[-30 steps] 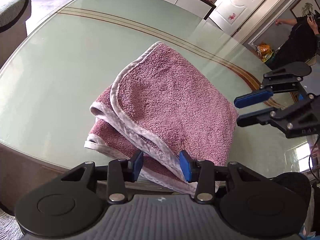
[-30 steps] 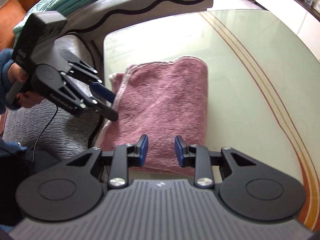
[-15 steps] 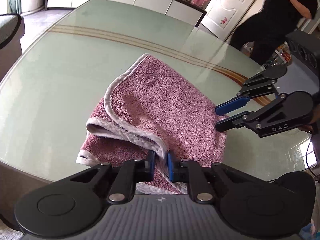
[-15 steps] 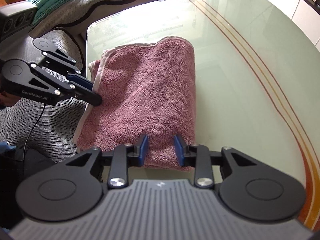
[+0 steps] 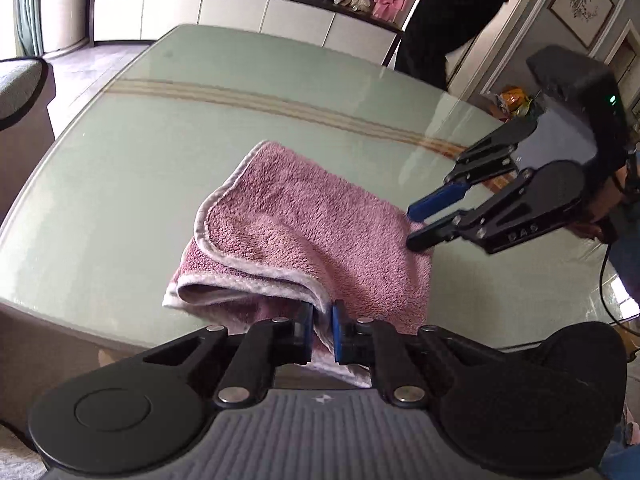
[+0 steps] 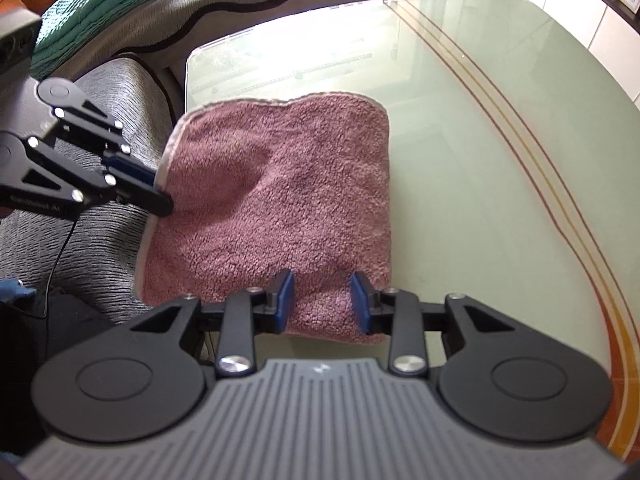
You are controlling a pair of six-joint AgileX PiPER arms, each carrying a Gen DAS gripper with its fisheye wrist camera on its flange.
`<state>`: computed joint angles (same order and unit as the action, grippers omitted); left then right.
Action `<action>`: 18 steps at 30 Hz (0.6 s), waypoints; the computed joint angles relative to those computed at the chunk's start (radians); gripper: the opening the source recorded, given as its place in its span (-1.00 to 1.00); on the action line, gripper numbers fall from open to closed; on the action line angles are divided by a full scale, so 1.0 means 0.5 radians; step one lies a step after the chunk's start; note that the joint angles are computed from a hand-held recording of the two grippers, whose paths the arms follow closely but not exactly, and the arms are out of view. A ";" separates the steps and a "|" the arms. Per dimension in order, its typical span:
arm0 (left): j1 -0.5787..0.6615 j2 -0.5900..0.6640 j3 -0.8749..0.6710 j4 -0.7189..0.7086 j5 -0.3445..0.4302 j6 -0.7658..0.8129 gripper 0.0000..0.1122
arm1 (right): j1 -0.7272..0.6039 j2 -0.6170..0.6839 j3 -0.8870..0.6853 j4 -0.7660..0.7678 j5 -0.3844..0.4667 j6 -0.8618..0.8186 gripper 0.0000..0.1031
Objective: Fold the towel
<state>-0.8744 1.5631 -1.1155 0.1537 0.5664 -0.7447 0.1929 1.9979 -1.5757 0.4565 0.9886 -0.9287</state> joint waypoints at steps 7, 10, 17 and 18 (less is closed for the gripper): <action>0.083 0.038 0.008 -0.187 0.009 0.148 -0.67 | 0.078 0.065 -0.036 -0.146 -0.047 0.111 -0.38; 0.084 0.008 -0.044 -0.062 0.076 0.096 -0.68 | 0.117 0.065 -0.007 -0.203 -0.098 0.169 -0.38; 0.000 0.079 -0.326 0.235 0.246 0.172 -0.67 | 0.087 -0.009 0.003 -0.088 0.012 0.165 -0.37; -0.005 0.081 -0.323 0.237 0.248 0.194 -0.67 | 0.103 -0.016 0.015 -0.104 0.010 0.177 -0.37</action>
